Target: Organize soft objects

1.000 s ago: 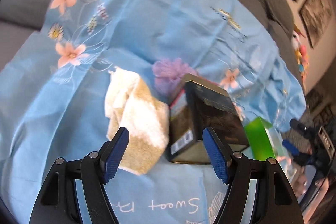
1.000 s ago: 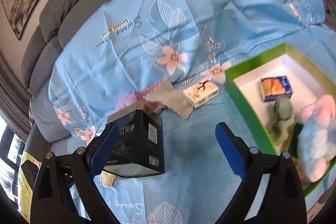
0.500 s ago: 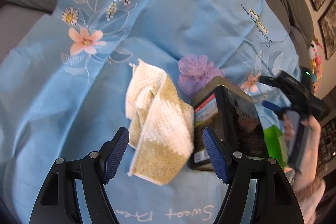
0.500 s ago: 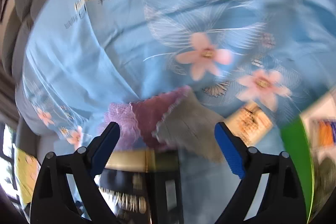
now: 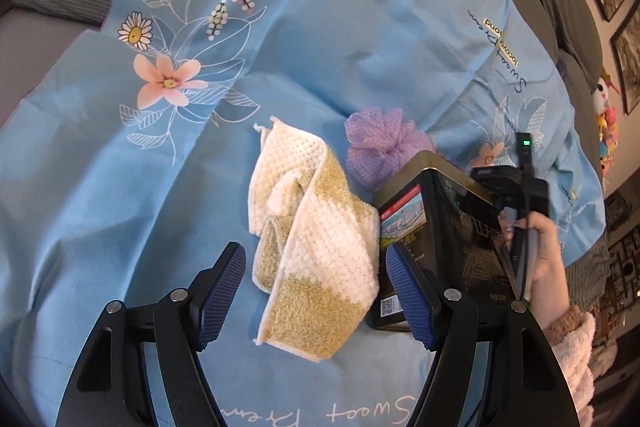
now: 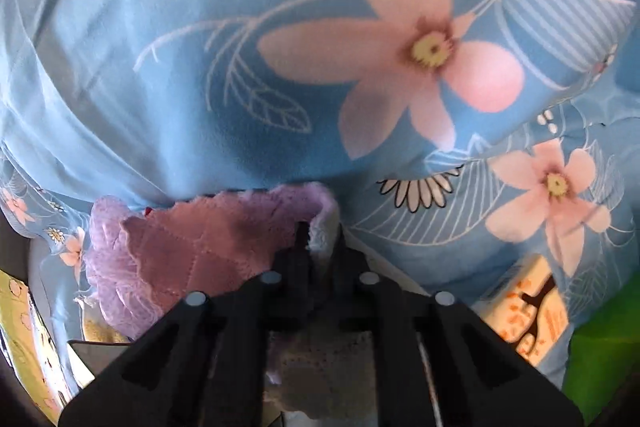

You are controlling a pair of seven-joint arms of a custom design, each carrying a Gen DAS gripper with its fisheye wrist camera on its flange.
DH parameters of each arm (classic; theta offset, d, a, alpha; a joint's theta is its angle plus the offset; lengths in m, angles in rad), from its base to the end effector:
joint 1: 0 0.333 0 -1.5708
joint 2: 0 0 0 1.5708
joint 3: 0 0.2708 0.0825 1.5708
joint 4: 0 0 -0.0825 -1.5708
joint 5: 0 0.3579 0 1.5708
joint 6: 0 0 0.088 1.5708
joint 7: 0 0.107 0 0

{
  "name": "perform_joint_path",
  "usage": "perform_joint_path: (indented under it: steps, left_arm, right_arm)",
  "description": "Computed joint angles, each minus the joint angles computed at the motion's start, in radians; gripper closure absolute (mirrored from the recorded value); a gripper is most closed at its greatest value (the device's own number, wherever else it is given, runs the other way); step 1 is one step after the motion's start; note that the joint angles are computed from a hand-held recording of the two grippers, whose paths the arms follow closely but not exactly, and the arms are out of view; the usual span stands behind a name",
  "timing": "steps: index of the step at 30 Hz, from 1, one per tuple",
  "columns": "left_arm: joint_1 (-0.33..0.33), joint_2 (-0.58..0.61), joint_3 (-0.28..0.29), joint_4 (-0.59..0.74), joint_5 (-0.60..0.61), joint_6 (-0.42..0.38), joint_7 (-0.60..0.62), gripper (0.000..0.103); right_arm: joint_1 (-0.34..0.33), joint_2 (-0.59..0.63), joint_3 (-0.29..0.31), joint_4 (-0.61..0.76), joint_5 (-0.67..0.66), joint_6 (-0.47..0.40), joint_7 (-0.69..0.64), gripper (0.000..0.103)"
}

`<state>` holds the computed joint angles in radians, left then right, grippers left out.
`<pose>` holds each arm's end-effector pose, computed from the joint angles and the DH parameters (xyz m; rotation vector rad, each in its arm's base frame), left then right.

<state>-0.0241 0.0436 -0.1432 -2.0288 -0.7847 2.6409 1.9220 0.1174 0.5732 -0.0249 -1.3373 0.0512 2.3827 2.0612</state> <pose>0.5709 -0.0771 0.4509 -2.1025 1.9490 -1.1609 0.7047 0.0699 0.4191 -1.4690 2.2633 -0.2703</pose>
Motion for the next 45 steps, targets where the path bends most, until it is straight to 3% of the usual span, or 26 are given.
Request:
perform_joint_path:
  steps: [4,10,15,20,26,30,34,36,42,45]
  left_arm:
    - [-0.001,-0.003,0.0,-0.007,0.011,0.013,-0.018,0.03]
    - [-0.007,-0.02,0.001,-0.026,-0.016,0.029,0.001,0.03]
    - [-0.02,-0.047,0.001,-0.056,-0.018,0.031,0.005,0.03]
    - [-0.048,-0.135,0.011,-0.132,0.005,0.031,0.011,0.03]
    - [-0.087,-0.273,0.063,-0.244,-0.008,-0.023,0.04,0.03]
    - [-0.095,-0.317,0.089,-0.285,0.017,-0.067,0.032,0.03]
    - [-0.088,-0.336,0.091,-0.313,0.094,-0.086,-0.019,0.03]
    - [-0.096,-0.345,0.111,-0.325,0.07,-0.099,-0.01,0.03]
    - [-0.09,-0.346,0.115,-0.341,0.092,-0.158,-0.009,0.03]
    - [-0.1,-0.328,0.115,-0.333,0.081,-0.209,0.015,0.03]
  right_arm:
    - [-0.011,-0.174,0.016,-0.215,0.044,0.169,-0.021,0.097]
    - [0.023,-0.462,0.01,-0.458,-0.017,0.32,-0.014,0.097]
    - [0.036,-0.678,0.033,-0.603,-0.102,0.379,0.003,0.097]
    - [0.057,-0.858,0.095,-0.772,-0.148,0.387,0.041,0.097]
    - [0.146,-0.992,0.111,-0.966,-0.052,0.384,0.02,0.095]
    - [0.227,-0.997,0.104,-1.045,0.045,0.396,-0.022,0.095]
    - [0.349,-0.879,0.036,-1.035,0.252,0.409,-0.139,0.094]
    - [0.368,-0.821,0.031,-1.014,0.338,0.404,-0.195,0.094]
    - [0.307,-0.689,0.094,-0.961,0.369,0.319,-0.157,0.094]
    - [0.258,-0.682,0.119,-0.961,0.239,0.279,-0.006,0.087]
